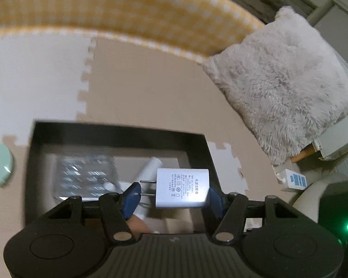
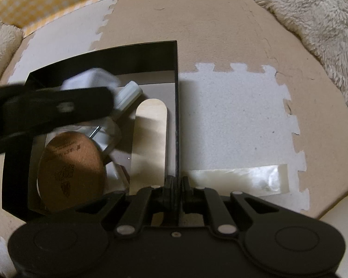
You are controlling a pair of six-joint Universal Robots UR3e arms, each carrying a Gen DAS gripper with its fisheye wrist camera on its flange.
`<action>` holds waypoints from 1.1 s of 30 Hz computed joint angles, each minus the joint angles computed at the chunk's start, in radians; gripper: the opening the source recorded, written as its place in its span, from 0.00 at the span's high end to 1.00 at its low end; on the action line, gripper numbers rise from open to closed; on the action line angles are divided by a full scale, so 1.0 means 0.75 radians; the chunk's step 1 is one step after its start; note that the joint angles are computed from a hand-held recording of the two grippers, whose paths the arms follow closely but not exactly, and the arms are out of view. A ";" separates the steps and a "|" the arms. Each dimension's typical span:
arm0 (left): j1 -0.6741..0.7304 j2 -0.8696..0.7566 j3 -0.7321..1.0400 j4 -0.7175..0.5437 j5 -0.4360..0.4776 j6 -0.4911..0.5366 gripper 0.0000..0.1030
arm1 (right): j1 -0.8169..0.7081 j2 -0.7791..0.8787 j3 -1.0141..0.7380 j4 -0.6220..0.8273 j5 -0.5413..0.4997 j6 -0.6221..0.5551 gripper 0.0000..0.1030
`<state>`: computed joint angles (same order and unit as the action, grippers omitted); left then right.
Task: Organize rigid objects
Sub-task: 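Lift the charger and carry it over the black box, then lower the charger into the box and open the left gripper, then move the left tool over the mint-green round tape measure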
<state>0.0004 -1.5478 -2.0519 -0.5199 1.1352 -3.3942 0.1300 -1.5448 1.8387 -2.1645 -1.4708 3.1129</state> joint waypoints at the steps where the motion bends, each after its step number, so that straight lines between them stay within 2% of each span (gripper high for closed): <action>1: -0.010 -0.027 0.011 0.007 0.000 -0.033 0.40 | -0.002 -0.001 0.001 0.000 0.003 0.001 0.92; 5: -0.026 -0.068 -0.005 0.089 0.022 -0.123 0.38 | -0.005 -0.005 0.006 -0.002 0.008 -0.003 0.92; 6: -0.030 -0.072 -0.008 0.110 0.032 -0.131 0.33 | -0.006 -0.005 0.006 -0.002 0.008 -0.005 0.92; 7: -0.031 -0.071 -0.004 0.110 0.041 -0.125 0.16 | -0.007 -0.008 0.007 -0.001 0.010 -0.006 0.92; 8: -0.035 -0.062 -0.003 0.105 0.058 -0.119 0.09 | -0.009 -0.009 0.008 -0.001 0.011 -0.008 0.92; 10: -0.038 -0.041 0.002 0.079 0.082 -0.087 0.09 | -0.010 -0.011 0.011 -0.002 0.014 -0.008 0.92; 25: 0.046 0.161 -0.029 -0.208 0.042 0.086 0.08 | -0.003 -0.010 0.019 -0.014 0.009 -0.004 0.92; 33: 0.142 0.331 -0.029 -0.393 -0.008 0.205 0.03 | 0.003 -0.009 0.015 -0.013 0.004 -0.004 0.92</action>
<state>0.1066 -1.2994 -2.0739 -0.8147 1.1291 -3.2403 0.1319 -1.5513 1.8498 -2.1741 -1.4682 3.1096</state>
